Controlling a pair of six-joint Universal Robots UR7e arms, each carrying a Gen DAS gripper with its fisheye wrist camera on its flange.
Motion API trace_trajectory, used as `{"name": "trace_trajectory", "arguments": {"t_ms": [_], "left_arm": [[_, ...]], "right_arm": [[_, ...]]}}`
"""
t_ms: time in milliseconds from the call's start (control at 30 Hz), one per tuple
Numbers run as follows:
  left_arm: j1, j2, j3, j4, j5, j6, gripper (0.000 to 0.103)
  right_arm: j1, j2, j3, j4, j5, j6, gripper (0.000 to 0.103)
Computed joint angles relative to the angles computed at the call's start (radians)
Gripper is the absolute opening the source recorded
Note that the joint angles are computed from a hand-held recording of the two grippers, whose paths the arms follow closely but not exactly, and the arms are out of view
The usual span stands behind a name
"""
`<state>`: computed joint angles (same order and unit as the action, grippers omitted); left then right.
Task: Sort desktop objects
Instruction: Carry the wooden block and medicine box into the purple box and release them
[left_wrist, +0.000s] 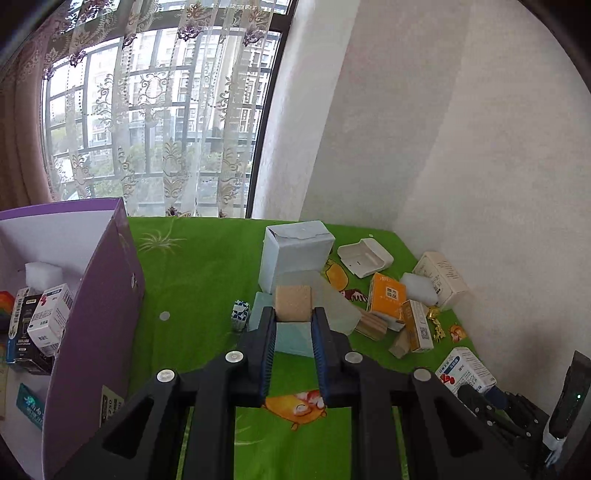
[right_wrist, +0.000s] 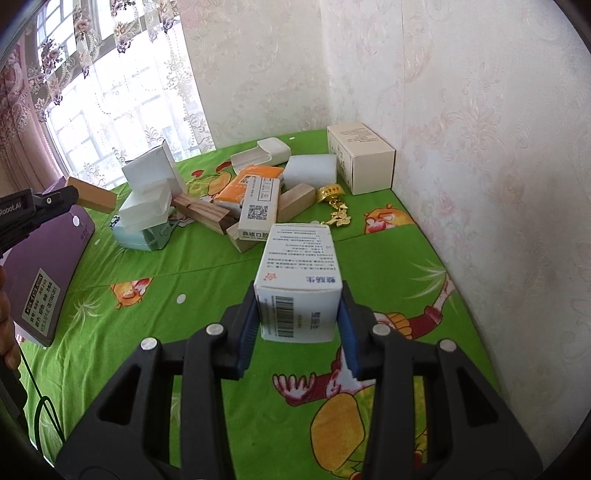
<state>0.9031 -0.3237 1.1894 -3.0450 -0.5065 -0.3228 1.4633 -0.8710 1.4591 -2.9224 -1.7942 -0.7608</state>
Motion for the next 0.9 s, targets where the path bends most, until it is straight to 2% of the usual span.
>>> {"name": "trace_trajectory", "arguments": {"t_ms": [200, 333, 500, 733, 833, 900], "left_arm": [[-0.024, -0.058, 0.145, -0.158, -0.015, 0.025, 0.019], [-0.049, -0.107, 0.249, -0.304, 0.016, 0.069, 0.019], [-0.08, -0.17, 0.372, -0.515, 0.117, 0.134, 0.019], [-0.104, -0.234, 0.487, -0.842, 0.317, 0.309, 0.019], [-0.102, -0.268, 0.542, -0.911, 0.366, 0.312, 0.019], [-0.098, -0.294, 0.583, -0.914, 0.382, 0.277, 0.019]], "right_arm": [[0.041, -0.028, 0.047, -0.027, 0.011, -0.024, 0.042], [0.08, -0.046, 0.088, -0.044, 0.041, -0.048, 0.042], [0.136, -0.058, 0.131, -0.037, 0.104, -0.073, 0.042], [0.217, -0.039, 0.174, -0.02, 0.185, -0.118, 0.042], [0.245, -0.022, 0.184, -0.005, 0.205, -0.138, 0.042], [0.261, -0.012, 0.192, 0.002, 0.215, -0.154, 0.042]]}}
